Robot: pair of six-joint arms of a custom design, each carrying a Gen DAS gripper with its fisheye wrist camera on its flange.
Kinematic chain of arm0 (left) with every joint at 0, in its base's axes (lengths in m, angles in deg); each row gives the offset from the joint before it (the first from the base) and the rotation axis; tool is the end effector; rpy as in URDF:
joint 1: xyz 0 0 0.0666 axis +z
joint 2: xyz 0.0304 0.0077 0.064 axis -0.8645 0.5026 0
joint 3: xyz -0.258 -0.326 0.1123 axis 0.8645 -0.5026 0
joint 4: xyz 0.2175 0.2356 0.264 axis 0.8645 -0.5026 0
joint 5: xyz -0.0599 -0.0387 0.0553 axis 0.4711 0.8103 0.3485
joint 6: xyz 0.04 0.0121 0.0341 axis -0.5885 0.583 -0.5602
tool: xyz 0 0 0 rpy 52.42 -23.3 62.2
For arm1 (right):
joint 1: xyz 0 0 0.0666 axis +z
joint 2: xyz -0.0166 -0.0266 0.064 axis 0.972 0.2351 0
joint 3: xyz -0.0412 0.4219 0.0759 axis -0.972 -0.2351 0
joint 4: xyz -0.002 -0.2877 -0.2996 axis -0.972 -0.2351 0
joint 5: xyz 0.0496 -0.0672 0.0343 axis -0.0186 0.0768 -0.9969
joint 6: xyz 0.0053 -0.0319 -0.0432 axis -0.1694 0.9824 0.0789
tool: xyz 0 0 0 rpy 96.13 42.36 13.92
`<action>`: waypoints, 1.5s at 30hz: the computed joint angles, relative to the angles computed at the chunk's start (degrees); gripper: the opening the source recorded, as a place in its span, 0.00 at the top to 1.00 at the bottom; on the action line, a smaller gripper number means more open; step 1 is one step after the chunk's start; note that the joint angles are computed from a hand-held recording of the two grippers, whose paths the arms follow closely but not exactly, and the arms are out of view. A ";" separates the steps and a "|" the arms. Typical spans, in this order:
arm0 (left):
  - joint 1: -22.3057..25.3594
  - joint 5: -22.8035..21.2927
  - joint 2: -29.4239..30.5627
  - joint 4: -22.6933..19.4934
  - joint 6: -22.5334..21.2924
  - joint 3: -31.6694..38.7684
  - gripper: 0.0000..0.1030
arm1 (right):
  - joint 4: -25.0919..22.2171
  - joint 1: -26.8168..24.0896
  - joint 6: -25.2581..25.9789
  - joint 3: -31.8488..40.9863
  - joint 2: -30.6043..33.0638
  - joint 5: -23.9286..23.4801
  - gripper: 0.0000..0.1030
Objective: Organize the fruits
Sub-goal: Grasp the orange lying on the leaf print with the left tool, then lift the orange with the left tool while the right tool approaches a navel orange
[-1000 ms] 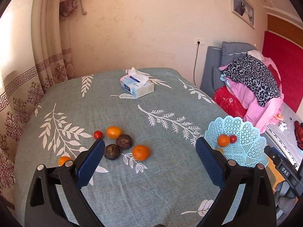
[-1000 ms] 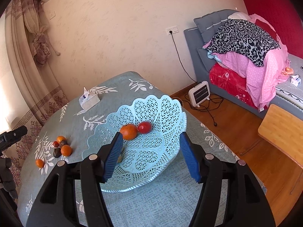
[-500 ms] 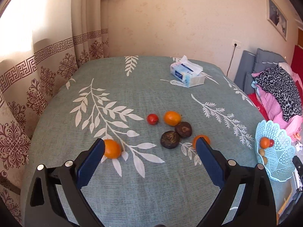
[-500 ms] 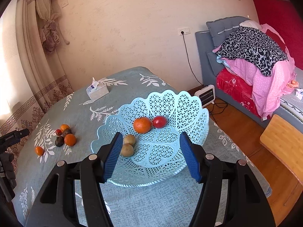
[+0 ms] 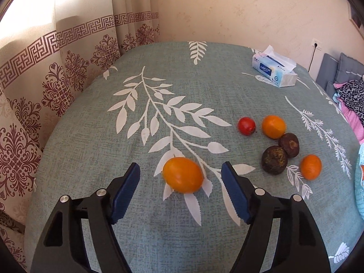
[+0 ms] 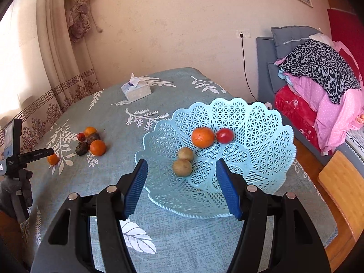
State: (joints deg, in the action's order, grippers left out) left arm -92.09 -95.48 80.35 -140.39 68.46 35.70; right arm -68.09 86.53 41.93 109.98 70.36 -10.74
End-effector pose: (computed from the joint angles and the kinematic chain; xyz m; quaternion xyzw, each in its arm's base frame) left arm 0.4338 -0.2461 0.4262 -0.3053 0.8741 0.1427 0.3498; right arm 0.4424 0.0830 0.4389 -0.0616 0.8755 0.1188 0.4642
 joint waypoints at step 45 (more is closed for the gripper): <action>0.22 1.58 -5.68 12.72 -2.11 -6.60 0.58 | -19.28 15.36 1.62 32.19 30.68 -1.57 0.38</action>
State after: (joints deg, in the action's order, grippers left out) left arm -91.87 -93.89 74.67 -127.67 66.35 29.10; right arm -87.36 101.89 43.55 142.17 101.04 -12.31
